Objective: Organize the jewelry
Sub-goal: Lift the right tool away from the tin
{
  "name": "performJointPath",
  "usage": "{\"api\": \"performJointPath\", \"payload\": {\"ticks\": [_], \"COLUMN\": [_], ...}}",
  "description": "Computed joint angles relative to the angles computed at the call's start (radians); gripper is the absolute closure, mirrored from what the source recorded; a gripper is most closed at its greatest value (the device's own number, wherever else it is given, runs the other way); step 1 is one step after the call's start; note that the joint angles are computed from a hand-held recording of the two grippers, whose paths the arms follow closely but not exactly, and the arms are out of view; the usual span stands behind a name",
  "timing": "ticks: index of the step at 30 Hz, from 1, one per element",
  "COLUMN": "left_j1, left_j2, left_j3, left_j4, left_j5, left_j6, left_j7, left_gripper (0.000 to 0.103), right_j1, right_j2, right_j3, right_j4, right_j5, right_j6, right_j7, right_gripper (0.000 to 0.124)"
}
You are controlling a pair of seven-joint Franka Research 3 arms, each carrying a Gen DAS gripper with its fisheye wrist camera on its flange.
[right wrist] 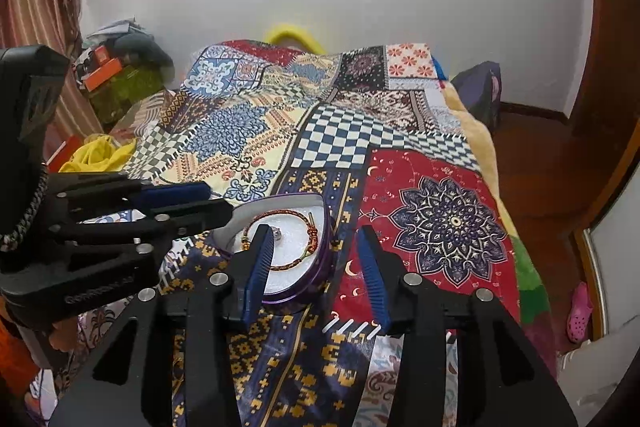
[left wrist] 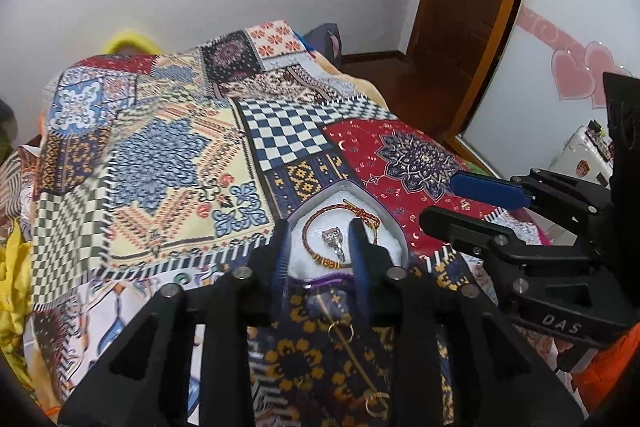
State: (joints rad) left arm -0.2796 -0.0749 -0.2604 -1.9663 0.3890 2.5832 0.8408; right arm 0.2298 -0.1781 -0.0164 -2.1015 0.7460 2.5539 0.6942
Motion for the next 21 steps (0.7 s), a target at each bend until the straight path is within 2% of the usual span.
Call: {"api": "performJointPath", "payload": {"ticks": [6, 11, 21], "left_j1": [0.003, 0.005, -0.025], "left_j2": [-0.095, -0.158, -0.257], "left_j3": [-0.019, -0.048, -0.053], "left_j4": [-0.053, -0.087, -0.190], "left_j5": [0.060, 0.127, 0.066], "left_j6": [-0.026, -0.082, -0.102], "left_j7": [-0.054, -0.088, -0.074], "left_gripper": [0.066, 0.060, 0.055], "right_j1": [0.011, 0.027, 0.048], "right_j2": [-0.063, -0.126, -0.209], "right_j3": [-0.001, -0.013, -0.020], "right_j4": [-0.042, -0.087, -0.179], "right_j5": [0.010, 0.025, -0.019], "right_j6": [0.018, 0.018, 0.028], "right_j7": [-0.014, -0.026, -0.011], "right_gripper": [0.084, 0.083, 0.082]}}
